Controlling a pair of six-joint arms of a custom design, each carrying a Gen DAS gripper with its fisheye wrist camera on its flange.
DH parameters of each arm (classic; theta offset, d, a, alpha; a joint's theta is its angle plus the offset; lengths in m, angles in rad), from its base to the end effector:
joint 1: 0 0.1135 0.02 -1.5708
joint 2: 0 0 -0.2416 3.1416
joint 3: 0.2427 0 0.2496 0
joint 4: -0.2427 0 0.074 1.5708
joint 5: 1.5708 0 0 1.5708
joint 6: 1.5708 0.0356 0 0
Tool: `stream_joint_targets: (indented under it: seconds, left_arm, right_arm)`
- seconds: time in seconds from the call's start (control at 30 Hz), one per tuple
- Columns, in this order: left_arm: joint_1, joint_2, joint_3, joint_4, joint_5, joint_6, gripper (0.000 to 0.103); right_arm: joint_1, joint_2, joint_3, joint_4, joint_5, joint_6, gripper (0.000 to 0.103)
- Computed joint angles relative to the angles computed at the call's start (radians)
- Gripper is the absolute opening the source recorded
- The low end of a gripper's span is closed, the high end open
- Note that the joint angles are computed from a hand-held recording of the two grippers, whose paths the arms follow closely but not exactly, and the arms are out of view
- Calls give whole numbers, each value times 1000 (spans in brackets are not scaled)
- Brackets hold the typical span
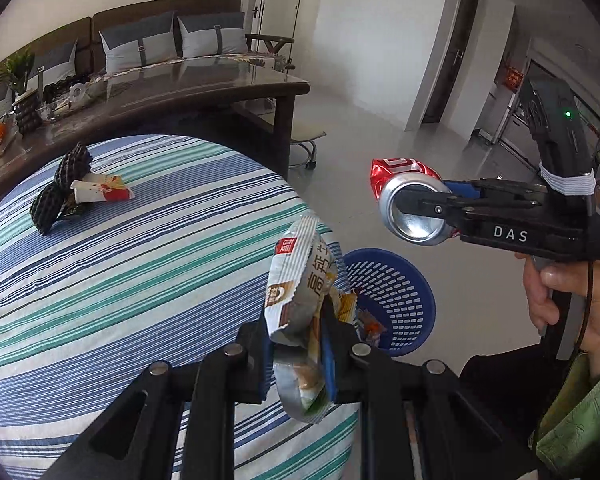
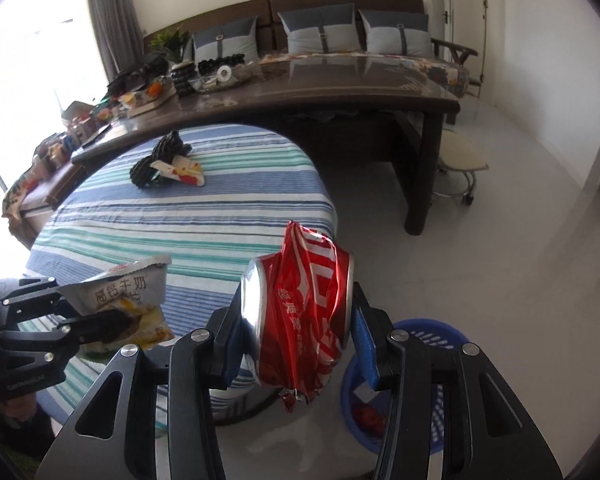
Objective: Collect trash
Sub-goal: 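Carry the snack bag and soda can over the wastebasket with both tools, then open both tools to drop the bag and can into the wastebasket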
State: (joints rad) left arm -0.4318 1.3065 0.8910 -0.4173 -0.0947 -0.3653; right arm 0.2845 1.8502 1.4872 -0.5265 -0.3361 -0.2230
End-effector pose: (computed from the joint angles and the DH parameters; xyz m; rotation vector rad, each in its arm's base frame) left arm 0.2524 -0.1126 0.2228 0.0361 2.4143 -0.2569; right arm 0.3827 0.1242 0.2322 -0.7537 2.3223 0.4398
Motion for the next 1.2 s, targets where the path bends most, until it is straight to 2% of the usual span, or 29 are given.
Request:
stream_joint_targets:
  seconds: [0.13,0.27,0.37,0.63,0.77,0.83,0.87,0.9,1.0,1.1,1.2]
  left_arm:
    - [-91,218,176,50,39,-26,20]
    - [-134,439,353,82,98,-36,20]
    - [-145,591,471,91,116,-48,20]
    - [-146,853,701,67,143,-52,20]
    - [-148,931,768,56,131,-40,23]
    - [-146,983,810,62,124,-36,37]
    - [-146,1006,830,60,113,-38,54]
    - [-144,1027,852,55,102,-46,56]
    - [-137,1025,846,54,100,-72,56]
    - [-130,937,755,88,98,-81,56]
    - [-136,789,618,119,73,-68,56]
  right_arm:
    - [-104,119,139,-111,52,-46,47]
    - [-194,207,154,-84,60,-33,47]
    - [-254,279,210,-128,50,-17,47]
    - [-342,367,320,-190,13,3,47]
    - [-351,385,343,-185,4,19,50]
    - [-356,392,350,-174,-10,35,56]
    - [-361,395,353,-166,-17,46,71]
    - [-363,388,345,-148,-16,59,74]
    - [-371,363,322,-107,-4,79,74]
    - [-371,317,277,-45,38,90,80]
    - [-365,269,225,16,59,102,83]
